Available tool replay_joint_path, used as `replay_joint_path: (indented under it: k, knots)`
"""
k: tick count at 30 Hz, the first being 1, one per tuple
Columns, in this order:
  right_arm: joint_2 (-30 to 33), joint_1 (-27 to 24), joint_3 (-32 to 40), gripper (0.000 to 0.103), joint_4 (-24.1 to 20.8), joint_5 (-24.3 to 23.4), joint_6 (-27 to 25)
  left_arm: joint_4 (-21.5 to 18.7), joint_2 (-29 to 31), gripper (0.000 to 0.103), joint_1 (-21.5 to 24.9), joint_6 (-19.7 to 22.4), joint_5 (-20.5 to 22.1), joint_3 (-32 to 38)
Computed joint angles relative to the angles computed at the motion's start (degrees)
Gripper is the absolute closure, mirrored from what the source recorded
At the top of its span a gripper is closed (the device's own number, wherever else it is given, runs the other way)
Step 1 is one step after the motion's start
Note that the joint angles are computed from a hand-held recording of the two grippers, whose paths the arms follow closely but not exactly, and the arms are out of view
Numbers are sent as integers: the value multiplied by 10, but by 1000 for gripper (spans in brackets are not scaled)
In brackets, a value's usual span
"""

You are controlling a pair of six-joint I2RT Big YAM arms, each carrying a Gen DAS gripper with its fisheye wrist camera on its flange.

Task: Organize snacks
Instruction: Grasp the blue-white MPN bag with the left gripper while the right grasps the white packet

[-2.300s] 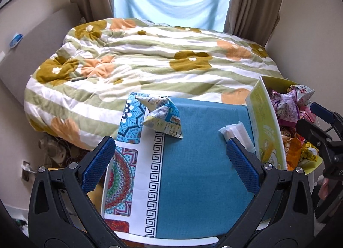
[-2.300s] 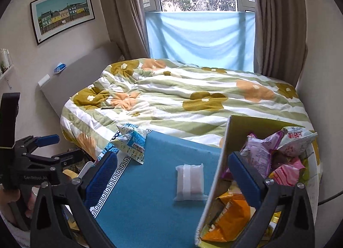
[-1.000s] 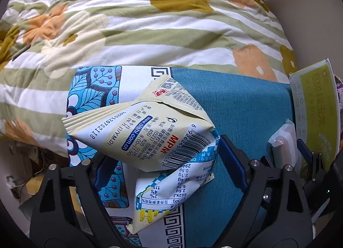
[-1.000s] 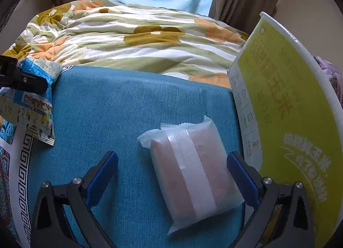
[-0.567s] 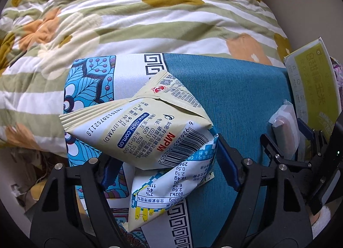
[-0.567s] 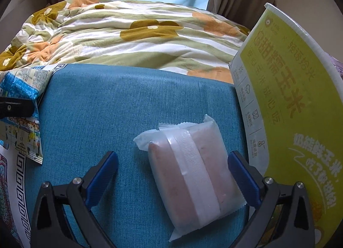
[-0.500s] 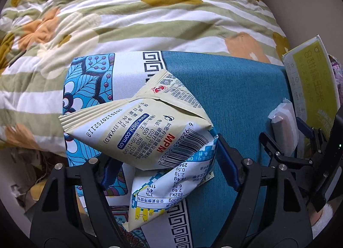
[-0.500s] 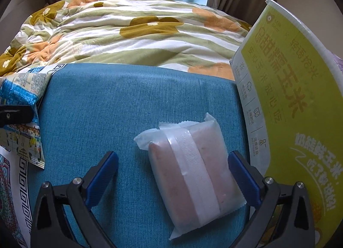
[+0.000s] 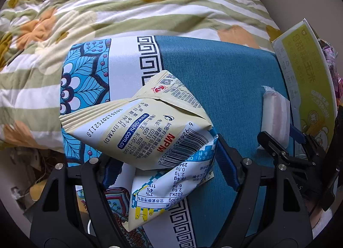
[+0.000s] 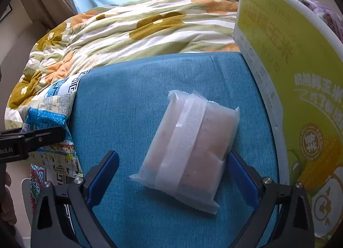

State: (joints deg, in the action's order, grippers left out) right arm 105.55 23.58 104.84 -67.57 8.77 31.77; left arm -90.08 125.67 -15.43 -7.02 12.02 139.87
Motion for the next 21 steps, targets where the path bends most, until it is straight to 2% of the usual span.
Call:
replay_joint_path:
  k: [4,7,11,16,21]
  knots:
    - [-8,-10,-18,15,20,-11,45,22,-27,28,2,-7,7,-48]
    - [-3,-11,-11,18,24,-8,54,39,-45,37,3,-12,10,-74]
    - [7,-4,6,39,10,19,44,55,-63,43,5,-14,14,-99]
    - [-1,-4,-6,42,22,17,34,70,-83,45,2,-14,11,-115]
    - [-26,-2,-31,43,53,10,25,73,-100,45,-2,-13,0,-111]
